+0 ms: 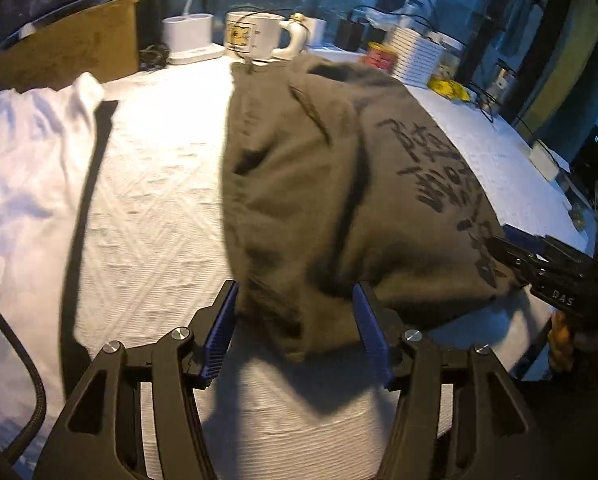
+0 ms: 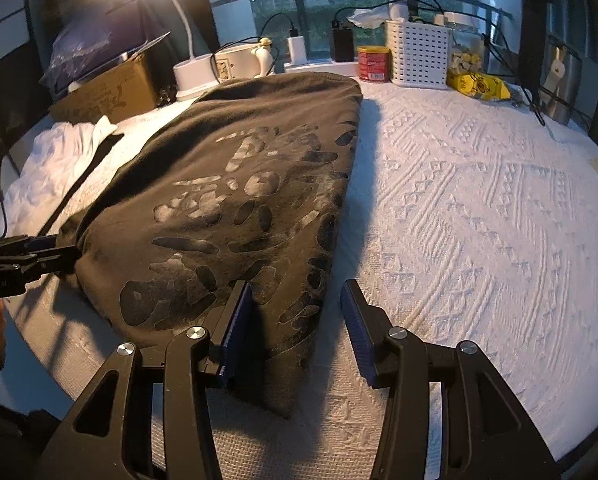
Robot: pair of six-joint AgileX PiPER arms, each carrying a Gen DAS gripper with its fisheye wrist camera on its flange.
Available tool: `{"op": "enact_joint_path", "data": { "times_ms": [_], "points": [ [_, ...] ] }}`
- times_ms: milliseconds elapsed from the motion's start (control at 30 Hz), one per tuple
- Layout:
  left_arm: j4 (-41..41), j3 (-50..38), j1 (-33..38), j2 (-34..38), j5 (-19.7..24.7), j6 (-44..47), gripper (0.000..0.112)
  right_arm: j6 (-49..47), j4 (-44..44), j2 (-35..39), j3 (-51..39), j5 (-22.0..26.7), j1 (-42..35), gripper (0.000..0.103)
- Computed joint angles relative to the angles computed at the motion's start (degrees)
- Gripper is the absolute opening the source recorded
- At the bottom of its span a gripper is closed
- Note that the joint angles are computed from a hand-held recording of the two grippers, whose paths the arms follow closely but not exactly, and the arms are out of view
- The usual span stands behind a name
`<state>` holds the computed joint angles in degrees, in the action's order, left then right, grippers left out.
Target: Fold small clothes
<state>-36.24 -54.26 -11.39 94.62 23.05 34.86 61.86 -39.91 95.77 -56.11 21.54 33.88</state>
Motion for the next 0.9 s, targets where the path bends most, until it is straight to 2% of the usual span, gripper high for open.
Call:
{"op": "enact_joint_path", "data": {
  "times_ms": [67,100,133,167,200,233,267,400,500,600,733,900],
  "points": [
    [2.4,0.4,-1.6,-0.3,-1.2,-2.1,0.049,-1.5,0.9,-0.1,0.2,-0.6,-0.2,0.048],
    [2.4,0.5,-1.8,-0.6,-1.2,-2.0,0.039,-2.0,0.7,-0.1,0.4,-1.2,-0.3,0.044],
    [1.0,0.5,-1.8,-0.6,-0.6,-0.4,0.034,-1.6,-0.4,-0.3,1.2,-2.8,-0.4,0.031],
    [1.8,1.0,-2.2,-1.0,-1.1,-1.1,0.031,-1.6,-0.4,-0.3,1.2,-2.8,-0.4,0.024],
    [3.4,1.2,-2.9,-1.3,-1.6,-2.3,0.026,-0.9,-1.0,-0.4,1.6,-3.6,-0.5,0.021],
    [4.6,1.4,-3.4,-1.6,-1.9,-3.2,0.022,1.2,-3.5,-0.3,1.8,-3.8,-0.1,0.014],
    [5.8,1.6,-3.8,-1.9,-2.2,-4.3,0.021,1.4,-5.1,-0.2,1.5,-3.2,0.4,0.011],
    [5.8,2.0,-4.4,-2.9,-1.2,-5.2,0.019,-5.2,0.0,-0.7,0.9,-2.3,-0.5,0.009],
    [0.7,2.0,-5.0,-4.0,1.8,-0.7,0.019,-9.8,3.8,-2.5,1.0,0.0,-1.7,0.008],
    [-2.5,2.2,-6.5,-4.7,3.7,2.1,0.018,-11.3,3.9,-5.5,2.3,2.1,-2.5,0.008],
    [-2.5,1.9,-9.2,-4.7,5.4,2.4,0.018,-12.0,3.7,-10.6,6.1,5.5,-2.8,0.007],
    [-1.6,1.7,-9.0,-4.2,8.1,2.3,0.019,-11.9,5.9,-13.9,10.2,6.1,-1.6,0.007]
  ]
}}
